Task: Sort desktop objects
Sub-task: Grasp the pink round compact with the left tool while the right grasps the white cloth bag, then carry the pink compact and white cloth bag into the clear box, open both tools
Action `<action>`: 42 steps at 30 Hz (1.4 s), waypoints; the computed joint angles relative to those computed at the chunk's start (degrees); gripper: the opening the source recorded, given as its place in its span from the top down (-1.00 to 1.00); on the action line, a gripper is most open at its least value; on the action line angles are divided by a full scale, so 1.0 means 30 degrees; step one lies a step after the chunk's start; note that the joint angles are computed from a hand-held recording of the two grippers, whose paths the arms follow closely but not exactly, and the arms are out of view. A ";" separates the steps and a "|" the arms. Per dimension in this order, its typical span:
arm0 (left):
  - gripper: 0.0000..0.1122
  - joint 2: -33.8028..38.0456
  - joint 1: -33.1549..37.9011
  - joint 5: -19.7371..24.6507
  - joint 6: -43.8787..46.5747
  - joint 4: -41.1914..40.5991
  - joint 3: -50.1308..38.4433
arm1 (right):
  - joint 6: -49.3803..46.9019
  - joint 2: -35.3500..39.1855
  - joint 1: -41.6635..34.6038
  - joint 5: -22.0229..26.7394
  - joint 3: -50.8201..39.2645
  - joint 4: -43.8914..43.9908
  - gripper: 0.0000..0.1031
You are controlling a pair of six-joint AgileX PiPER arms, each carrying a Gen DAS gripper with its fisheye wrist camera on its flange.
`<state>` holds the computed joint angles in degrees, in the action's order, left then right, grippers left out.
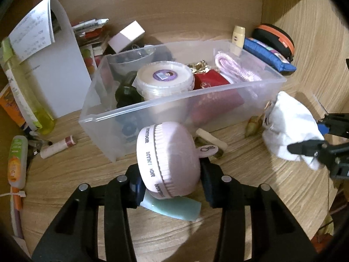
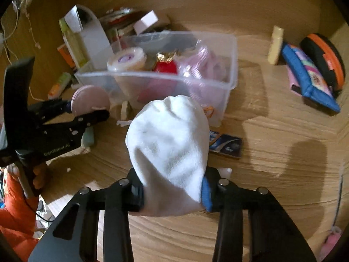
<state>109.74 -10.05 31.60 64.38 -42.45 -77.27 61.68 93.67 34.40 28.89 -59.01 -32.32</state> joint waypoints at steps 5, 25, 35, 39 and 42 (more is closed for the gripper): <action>0.24 -0.0753 0.0260 0.0118 0.0727 -0.1080 0.0665 | 0.0711 -0.1319 -0.0127 -0.0152 0.1058 -0.0234 0.35; 0.24 -0.3224 0.1661 0.2030 0.1321 -0.4014 0.0545 | 0.2344 -0.3705 -0.0529 0.1295 -0.0191 -0.3845 0.35; 0.24 -0.1007 0.1293 0.2800 -0.2126 -0.1791 -0.2964 | -0.1572 -0.1311 -0.1699 0.0078 -0.3065 -0.1189 0.35; 0.24 0.0096 0.1046 0.3011 -0.3836 -0.0448 -0.4911 | -0.4094 0.0147 -0.2434 -0.0569 -0.4643 0.1304 0.35; 0.24 0.0976 0.0735 0.3075 -0.5307 0.0838 -0.6630 | -0.5228 0.1506 -0.2725 -0.0332 -0.6260 0.2140 0.35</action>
